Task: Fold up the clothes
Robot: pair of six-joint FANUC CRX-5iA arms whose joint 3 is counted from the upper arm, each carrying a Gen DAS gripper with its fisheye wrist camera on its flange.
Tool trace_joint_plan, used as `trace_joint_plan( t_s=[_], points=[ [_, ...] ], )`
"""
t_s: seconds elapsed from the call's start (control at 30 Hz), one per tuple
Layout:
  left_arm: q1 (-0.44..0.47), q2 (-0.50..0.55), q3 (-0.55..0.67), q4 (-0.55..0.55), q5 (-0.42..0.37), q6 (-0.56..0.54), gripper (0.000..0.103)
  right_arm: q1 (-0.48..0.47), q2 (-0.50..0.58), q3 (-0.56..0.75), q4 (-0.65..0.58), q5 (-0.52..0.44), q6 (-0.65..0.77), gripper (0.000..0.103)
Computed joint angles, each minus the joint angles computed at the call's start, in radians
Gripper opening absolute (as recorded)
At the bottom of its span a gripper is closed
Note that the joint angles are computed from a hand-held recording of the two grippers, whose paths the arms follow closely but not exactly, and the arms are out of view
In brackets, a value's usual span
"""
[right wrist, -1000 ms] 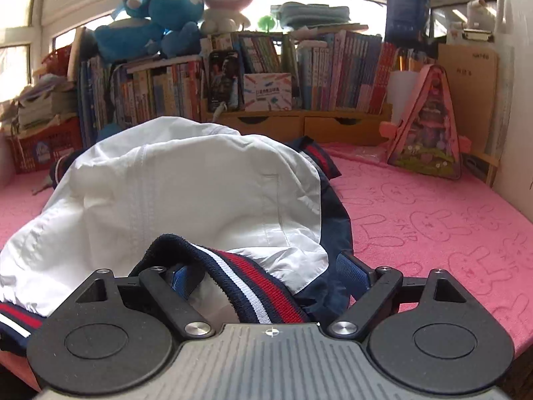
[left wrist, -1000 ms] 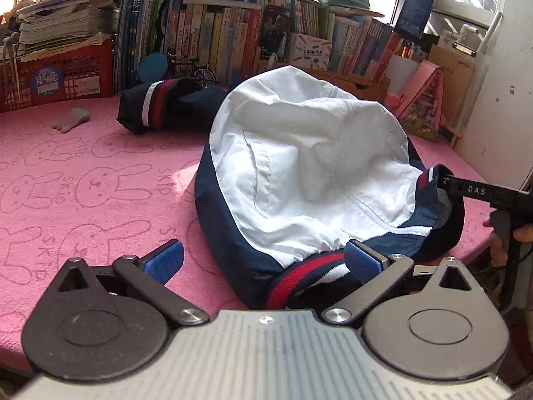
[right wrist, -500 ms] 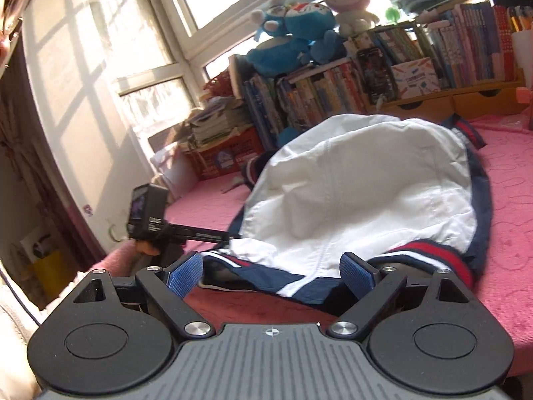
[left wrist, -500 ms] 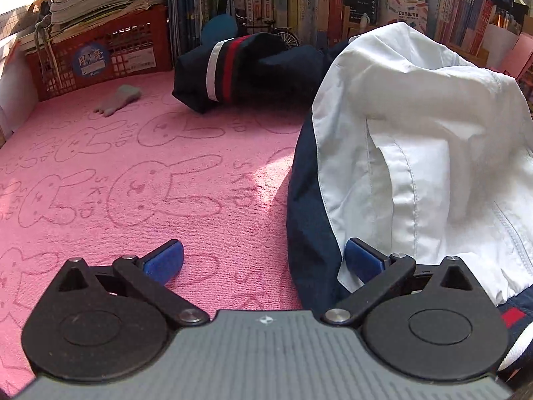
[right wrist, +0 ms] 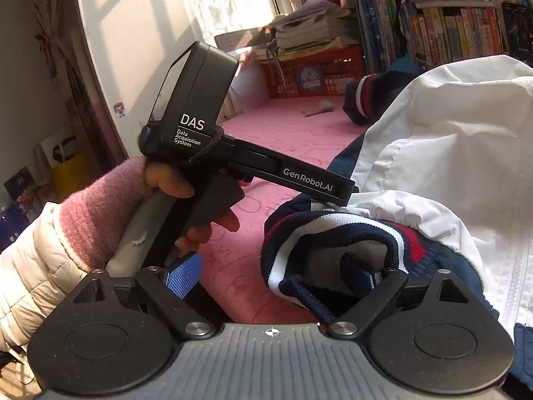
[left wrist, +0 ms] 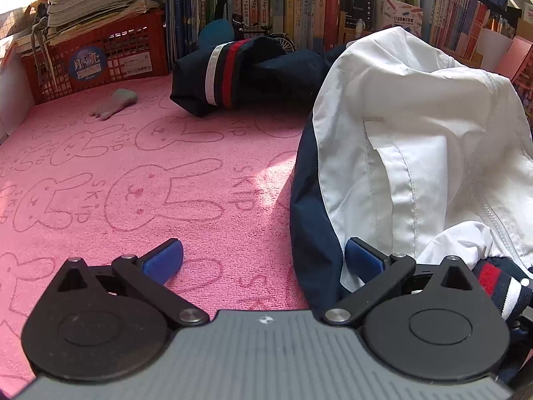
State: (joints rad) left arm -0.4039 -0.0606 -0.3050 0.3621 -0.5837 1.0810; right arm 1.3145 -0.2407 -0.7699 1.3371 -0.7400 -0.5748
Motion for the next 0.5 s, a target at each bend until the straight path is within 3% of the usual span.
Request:
trace_joint_plan(
  t_s=[0.13, 0.33, 0.43, 0.5],
  points=[
    [0.004, -0.004, -0.016, 0.031, 0.012, -0.039, 0.103, -0.104, -0.008, -0.033, 0.201, 0.214, -0.13, 0.097],
    [0.003, -0.013, -0.048, 0.067, 0.055, -0.075, 0.103, 0.017, -0.061, -0.042, 0.135, 0.142, -0.063, 0.098],
    [0.003, -0.014, -0.048, 0.065, 0.057, -0.07, 0.103, -0.071, -0.115, -0.087, 0.344, 0.301, -0.228, 0.096],
    [0.004, -0.012, -0.034, 0.042, 0.042, -0.045, 0.103, -0.05, -0.121, -0.09, 0.341, 0.277, -0.234, 0.096]
  ],
)
